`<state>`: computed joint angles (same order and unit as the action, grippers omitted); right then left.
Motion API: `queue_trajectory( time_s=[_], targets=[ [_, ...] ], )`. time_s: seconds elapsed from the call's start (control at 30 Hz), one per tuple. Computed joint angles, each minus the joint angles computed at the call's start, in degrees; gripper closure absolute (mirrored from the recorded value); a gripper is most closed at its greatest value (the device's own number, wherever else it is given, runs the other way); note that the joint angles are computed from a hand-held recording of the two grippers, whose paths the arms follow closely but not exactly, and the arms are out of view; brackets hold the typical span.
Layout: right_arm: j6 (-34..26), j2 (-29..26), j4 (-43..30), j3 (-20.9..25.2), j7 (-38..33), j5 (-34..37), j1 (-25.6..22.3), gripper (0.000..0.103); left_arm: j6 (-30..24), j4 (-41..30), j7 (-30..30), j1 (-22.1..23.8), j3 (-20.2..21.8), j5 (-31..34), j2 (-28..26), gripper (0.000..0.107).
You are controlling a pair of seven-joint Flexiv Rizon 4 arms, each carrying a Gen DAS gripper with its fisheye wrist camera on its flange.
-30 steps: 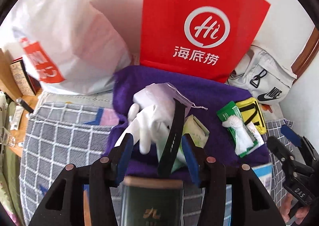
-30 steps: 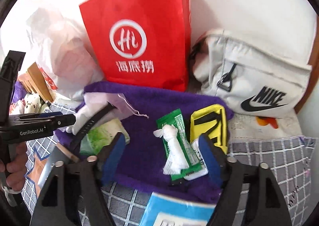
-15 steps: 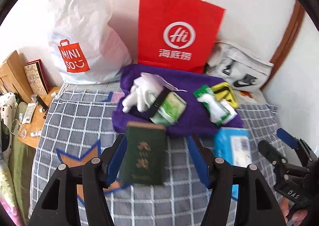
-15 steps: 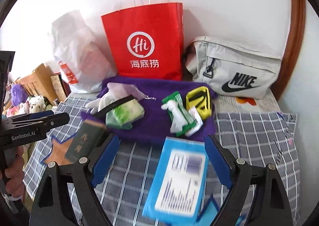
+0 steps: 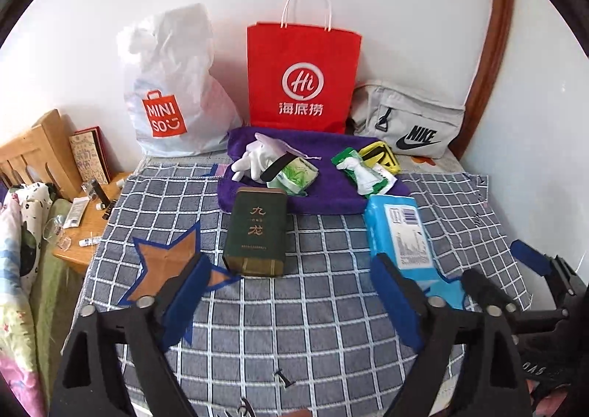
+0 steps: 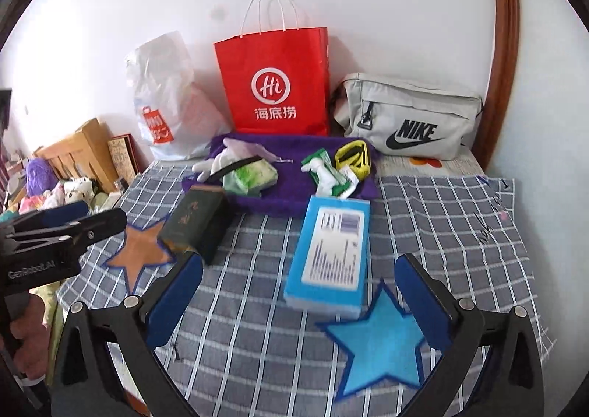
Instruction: Organize soft objects
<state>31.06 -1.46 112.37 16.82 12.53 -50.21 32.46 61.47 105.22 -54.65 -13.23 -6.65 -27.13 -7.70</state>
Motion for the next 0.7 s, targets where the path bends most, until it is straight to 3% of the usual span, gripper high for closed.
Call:
queue_trajectory(
  time_s=[0.2, 0.37, 0.7],
  targets=[
    [-5.3, 1.92, 0.21, 2.44, 4.23, -0.03, 2.32, 0.0, 3.34, 6.52, 3.41, -1.19, 0.86, -2.26, 5.7, 0.01],
    [-14.12, 2.19, -2.06, 4.37, 5.07, 0.73, 5.02, 0.0, 4.76, 10.0, 5.03, -2.26, 2.02, -4.2, 9.07, 0.01],
    [-17.0, 2.99, -2.48, 5.28, 6.7, 0.24, 7.06, 0.0, 5.91, 12.55, 6.04, -3.27, 3.38, -5.01, 11.94, 0.01]
  ],
)
